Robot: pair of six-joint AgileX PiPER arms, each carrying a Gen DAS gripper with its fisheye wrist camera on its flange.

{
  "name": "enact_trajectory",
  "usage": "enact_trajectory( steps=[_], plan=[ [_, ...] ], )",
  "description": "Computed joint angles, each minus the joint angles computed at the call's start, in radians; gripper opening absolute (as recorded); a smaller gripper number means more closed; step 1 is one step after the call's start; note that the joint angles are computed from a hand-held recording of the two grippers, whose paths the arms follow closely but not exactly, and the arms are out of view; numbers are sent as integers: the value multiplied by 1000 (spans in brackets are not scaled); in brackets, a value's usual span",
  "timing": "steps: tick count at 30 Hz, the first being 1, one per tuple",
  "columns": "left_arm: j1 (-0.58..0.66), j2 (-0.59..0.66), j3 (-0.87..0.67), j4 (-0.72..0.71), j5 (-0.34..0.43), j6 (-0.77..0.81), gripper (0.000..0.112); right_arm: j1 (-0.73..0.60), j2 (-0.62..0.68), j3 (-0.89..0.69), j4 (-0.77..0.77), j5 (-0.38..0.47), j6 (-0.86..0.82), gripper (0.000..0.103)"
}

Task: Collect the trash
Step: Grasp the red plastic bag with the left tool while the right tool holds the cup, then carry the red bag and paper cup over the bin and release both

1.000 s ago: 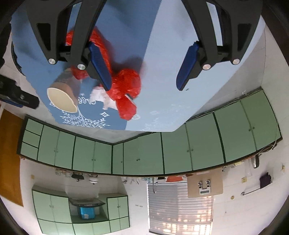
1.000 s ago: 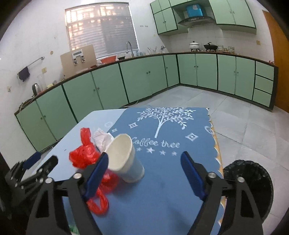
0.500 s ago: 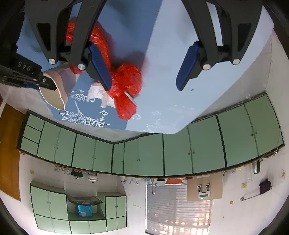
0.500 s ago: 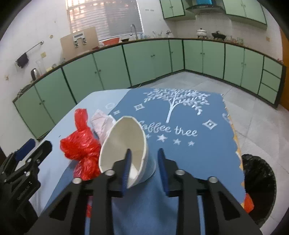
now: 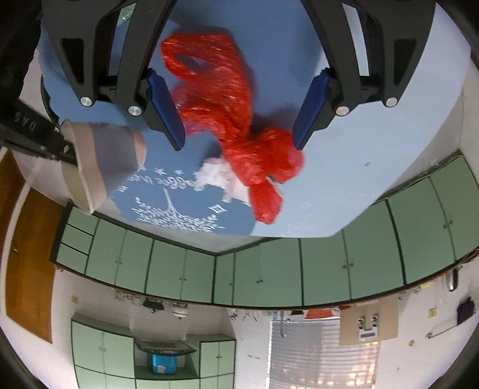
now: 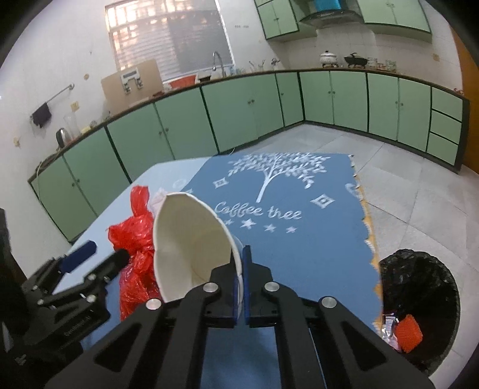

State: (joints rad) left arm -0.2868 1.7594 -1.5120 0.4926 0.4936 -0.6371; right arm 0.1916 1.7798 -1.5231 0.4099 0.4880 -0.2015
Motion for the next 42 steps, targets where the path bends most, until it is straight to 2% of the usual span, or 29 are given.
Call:
enact_trajectory(
  steps=[3,5,7,8,10,13,16,20,26,30,36,42],
  plan=[
    [-2,31,-40,-87,29,89,71,-20,-19,19,16,-8,-18,3],
    [5,59,-79,-151,66,147,60,-30,-29,33,30,-14,-32,3],
    [19,89,-119,-233,107,215,41,-39,-31,36,48,-13,-48,3],
    [27,100,-133,-264,120,240,37,-41,-33,40,53,-15,-52,3],
    [39,114,-146,-320,136,284,19,-43,-36,45,60,-19,-56,3],
    [52,114,-136,-367,121,312,3,-44,-41,50,69,-25,-60,3],
    [51,84,-89,-338,73,278,1,-48,-45,56,85,-32,-78,3],
    [47,2,8,-229,-11,191,0,-52,-65,74,99,-42,-105,3],
    [68,-87,41,-224,-35,197,0,-93,-124,123,135,-55,-146,3],
    [20,-103,-5,-252,-30,246,0,-163,-176,164,165,-52,-176,3],
    [-111,-42,-119,-282,-29,274,0,-311,-251,237,195,-47,-239,3],
    [-267,112,-312,-313,-3,280,0,-487,-272,282,292,-22,-379,3]
  ],
)
